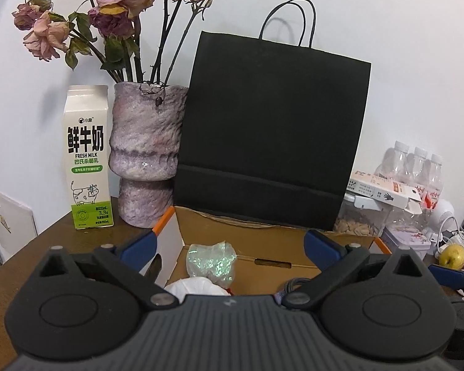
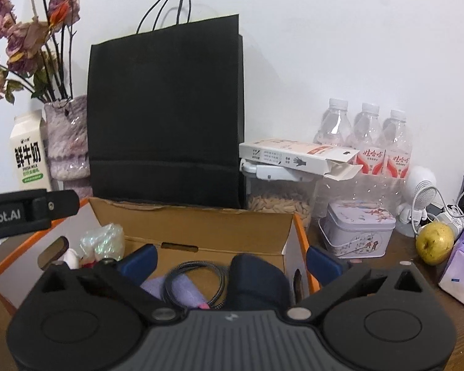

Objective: Organize objects
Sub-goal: 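Open both grippers to drop the tissue and pouch into the box, then move both grippers back toward the items left on the table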

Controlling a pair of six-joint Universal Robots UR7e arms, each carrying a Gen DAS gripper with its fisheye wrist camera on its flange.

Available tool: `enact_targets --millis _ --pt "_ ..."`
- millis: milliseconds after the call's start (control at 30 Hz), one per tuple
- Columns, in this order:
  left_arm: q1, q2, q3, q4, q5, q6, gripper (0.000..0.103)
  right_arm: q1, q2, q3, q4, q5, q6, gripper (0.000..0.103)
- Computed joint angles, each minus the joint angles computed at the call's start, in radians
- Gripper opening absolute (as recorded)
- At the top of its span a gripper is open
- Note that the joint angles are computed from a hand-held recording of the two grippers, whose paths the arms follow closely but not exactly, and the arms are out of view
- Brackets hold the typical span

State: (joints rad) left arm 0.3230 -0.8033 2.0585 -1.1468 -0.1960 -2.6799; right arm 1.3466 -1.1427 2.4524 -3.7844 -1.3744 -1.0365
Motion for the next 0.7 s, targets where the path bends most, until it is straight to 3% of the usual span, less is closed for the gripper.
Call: enact_targets --millis 400,700 --pt "-0.069 0.010 -0.023 0.144 -0.064 -0.141 0.103 -0.026 -0.089 0.052 0.043 0.055 0.014 0.103" --pt "-0.145 -0.027 0.045 0.019 -0.129 -0.058 0.103 -0.096 -0.235 0.132 0.118 0.161 -0.006 0.103"
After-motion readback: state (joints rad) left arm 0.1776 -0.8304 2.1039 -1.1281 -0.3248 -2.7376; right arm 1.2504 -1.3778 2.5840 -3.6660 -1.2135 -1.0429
